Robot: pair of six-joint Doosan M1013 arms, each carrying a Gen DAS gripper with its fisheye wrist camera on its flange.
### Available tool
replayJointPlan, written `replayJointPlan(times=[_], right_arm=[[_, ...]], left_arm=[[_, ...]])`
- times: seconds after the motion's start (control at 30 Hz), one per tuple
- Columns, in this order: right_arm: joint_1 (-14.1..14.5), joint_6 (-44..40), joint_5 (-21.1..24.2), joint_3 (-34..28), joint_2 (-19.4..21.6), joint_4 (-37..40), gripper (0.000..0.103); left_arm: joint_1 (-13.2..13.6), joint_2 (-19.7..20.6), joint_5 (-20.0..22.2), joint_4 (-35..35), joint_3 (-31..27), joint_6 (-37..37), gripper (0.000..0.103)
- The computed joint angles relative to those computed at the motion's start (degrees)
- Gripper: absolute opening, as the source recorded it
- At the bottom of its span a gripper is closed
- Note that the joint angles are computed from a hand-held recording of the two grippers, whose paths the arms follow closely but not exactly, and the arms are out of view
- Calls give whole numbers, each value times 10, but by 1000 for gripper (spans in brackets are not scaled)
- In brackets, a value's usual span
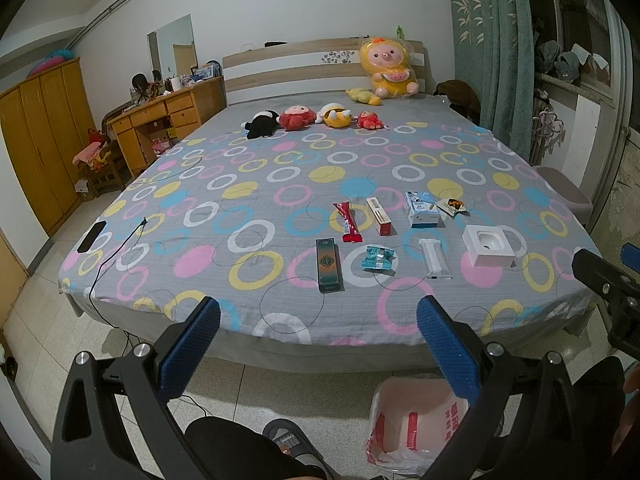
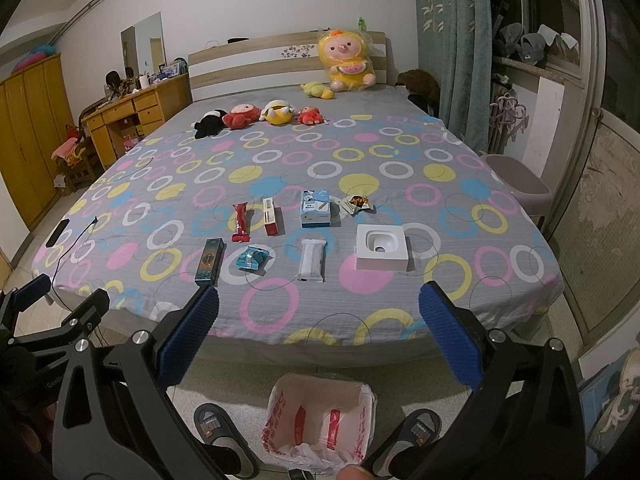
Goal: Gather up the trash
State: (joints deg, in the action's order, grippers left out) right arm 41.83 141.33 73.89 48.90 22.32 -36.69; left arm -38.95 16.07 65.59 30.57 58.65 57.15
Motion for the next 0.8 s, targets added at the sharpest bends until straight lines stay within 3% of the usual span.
replayJointPlan(times=[0.8], right_arm=[[-1, 3, -4, 7, -3, 0, 98]], left_arm=[[0, 0, 0, 1, 0, 0, 97]])
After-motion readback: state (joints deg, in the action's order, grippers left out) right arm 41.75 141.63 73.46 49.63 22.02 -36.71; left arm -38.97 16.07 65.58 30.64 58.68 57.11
